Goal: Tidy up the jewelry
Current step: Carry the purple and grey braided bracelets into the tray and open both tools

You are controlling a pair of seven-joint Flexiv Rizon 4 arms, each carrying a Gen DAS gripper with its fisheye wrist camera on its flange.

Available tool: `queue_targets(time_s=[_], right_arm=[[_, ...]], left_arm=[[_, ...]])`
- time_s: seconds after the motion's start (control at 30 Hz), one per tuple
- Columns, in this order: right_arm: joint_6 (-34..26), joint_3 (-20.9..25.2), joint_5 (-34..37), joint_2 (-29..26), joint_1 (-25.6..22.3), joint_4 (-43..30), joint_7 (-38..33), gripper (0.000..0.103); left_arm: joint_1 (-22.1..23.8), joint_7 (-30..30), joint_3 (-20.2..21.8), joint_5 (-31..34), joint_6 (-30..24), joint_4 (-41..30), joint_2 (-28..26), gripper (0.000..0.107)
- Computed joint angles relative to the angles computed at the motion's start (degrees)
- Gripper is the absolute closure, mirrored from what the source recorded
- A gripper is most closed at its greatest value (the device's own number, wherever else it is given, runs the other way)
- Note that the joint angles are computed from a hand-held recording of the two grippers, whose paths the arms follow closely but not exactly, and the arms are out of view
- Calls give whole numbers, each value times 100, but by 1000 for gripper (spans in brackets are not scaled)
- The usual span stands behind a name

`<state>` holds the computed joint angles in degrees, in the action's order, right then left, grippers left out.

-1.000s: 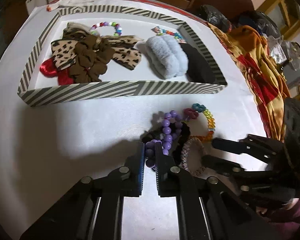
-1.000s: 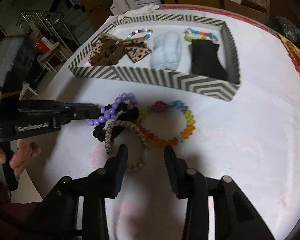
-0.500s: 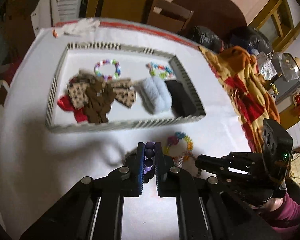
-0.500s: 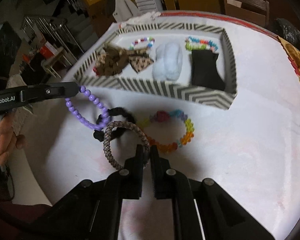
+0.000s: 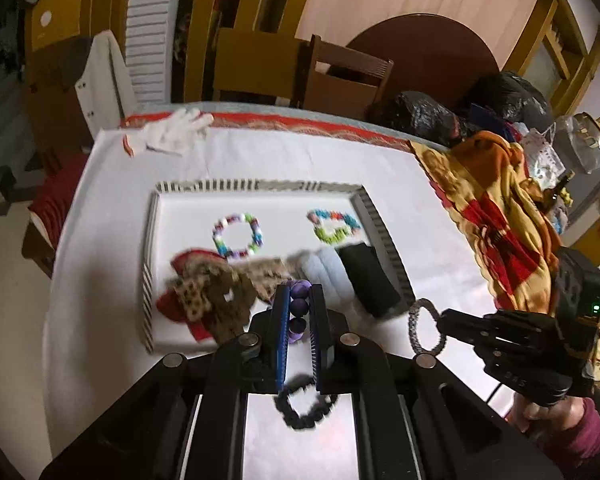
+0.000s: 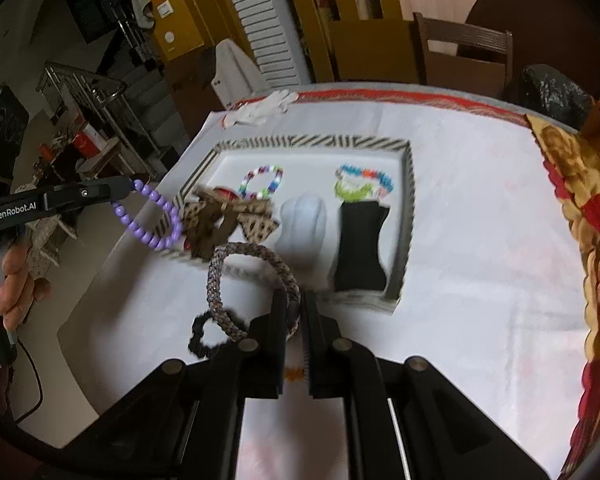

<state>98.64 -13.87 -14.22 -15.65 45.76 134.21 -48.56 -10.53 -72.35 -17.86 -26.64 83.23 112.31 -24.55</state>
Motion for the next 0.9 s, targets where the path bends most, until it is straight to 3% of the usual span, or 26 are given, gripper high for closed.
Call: queue_targets(time_s=[0.1, 0.3, 0.7, 0.9], right_arm=[[-96, -3, -77, -38, -96, -154, -18, 96], [-395, 454, -324, -290, -734, -646, 48, 96], [-951, 1582, -485, -989, -1965, -1756, -118, 96], [-1145, 2086, -247, -1267, -2428, -2146, -406, 97]], left_arm=[[-358, -340, 472, 339, -127, -397, -203, 106], [-766, -997, 1118, 981, -418, -1119, -597, 106], [-818, -1632, 1532, 1693, -1058, -2223, -1252, 106], [-665, -1697, 1449, 1732, -1175, -2437, -1413, 106]])
